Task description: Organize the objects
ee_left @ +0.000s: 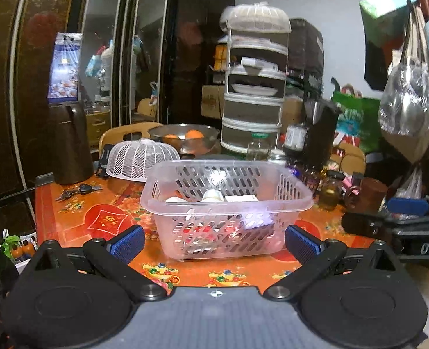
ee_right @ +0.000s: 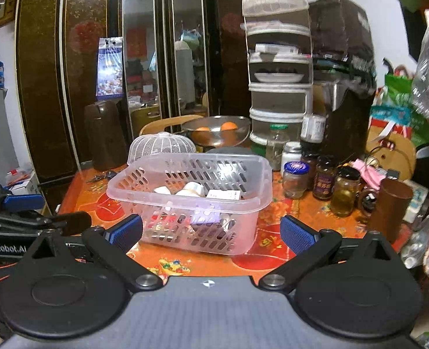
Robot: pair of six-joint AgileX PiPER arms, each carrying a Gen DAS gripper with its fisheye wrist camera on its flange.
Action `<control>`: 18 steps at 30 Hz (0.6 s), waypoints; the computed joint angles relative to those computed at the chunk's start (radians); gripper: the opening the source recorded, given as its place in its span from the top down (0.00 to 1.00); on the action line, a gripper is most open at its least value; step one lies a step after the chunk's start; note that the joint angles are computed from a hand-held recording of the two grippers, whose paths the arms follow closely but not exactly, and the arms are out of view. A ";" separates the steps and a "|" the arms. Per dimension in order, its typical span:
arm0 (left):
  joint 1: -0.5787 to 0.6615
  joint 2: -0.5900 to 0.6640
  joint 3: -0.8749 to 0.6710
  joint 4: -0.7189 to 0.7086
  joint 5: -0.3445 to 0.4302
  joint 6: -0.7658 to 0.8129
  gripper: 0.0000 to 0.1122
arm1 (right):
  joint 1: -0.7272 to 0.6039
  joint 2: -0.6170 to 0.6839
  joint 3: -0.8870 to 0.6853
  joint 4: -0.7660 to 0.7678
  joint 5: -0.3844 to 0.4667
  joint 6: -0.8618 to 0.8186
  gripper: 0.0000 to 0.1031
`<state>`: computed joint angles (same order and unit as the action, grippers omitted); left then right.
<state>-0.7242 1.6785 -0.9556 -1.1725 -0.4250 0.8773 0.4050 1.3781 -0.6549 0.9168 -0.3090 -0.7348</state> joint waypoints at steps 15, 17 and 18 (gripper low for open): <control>-0.209 -0.159 0.197 -0.111 -0.239 0.003 0.09 | 0.168 -0.231 0.203 0.265 -0.161 -0.180 0.00; -0.200 -0.150 0.180 -0.123 -0.216 0.025 0.09 | 0.138 -0.235 0.198 0.247 -0.132 -0.165 0.00; -0.196 -0.148 0.176 -0.122 -0.204 0.030 0.09 | 0.126 -0.234 0.193 0.244 -0.121 -0.164 0.00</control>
